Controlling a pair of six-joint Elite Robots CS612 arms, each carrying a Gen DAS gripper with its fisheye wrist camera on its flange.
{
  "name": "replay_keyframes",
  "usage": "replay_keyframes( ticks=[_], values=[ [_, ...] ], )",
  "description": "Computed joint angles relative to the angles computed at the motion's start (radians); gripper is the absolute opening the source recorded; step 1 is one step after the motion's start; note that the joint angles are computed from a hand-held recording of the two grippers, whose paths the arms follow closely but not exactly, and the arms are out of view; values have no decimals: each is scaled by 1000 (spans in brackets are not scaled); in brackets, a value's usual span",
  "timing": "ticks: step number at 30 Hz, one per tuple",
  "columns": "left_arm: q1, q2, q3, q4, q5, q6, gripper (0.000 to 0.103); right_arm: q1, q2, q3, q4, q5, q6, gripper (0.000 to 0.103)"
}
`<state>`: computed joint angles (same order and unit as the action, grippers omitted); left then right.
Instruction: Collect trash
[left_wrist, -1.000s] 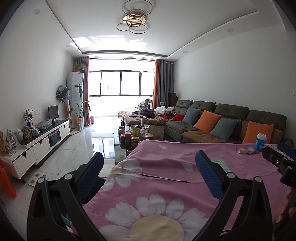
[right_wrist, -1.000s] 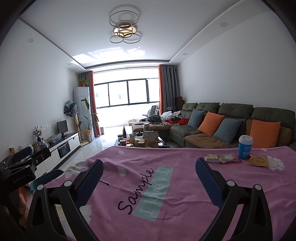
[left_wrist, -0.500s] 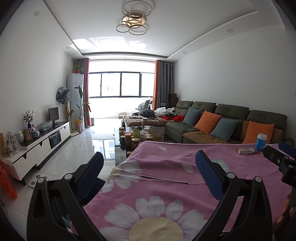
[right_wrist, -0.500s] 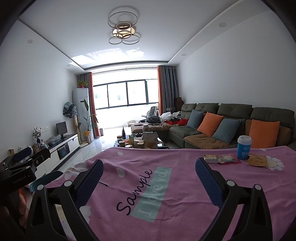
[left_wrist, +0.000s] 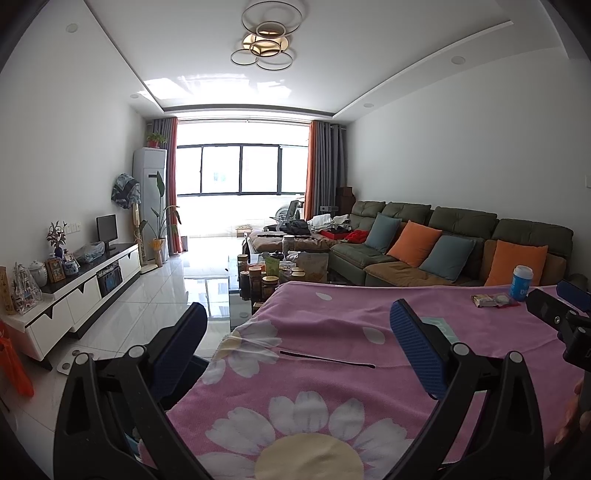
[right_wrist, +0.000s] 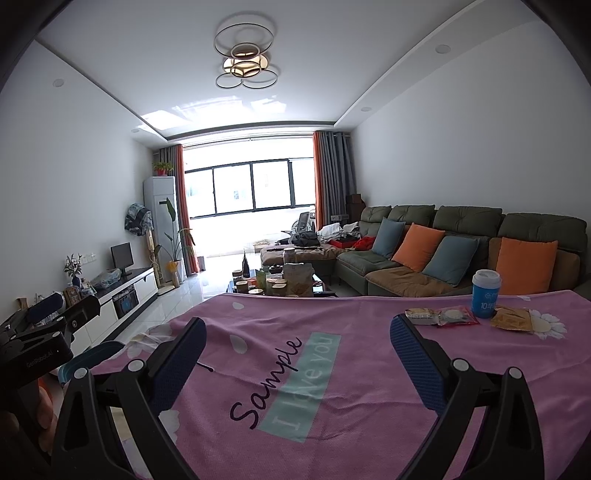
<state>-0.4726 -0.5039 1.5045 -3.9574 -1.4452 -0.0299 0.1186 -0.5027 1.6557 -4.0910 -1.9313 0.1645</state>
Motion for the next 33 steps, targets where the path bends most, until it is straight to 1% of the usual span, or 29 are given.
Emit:
replay_keyframes(
  ticks=[33],
  values=[
    [-2, 2, -6, 4, -2, 0, 97, 8, -2, 3, -6, -24, 5, 96]
  ],
)
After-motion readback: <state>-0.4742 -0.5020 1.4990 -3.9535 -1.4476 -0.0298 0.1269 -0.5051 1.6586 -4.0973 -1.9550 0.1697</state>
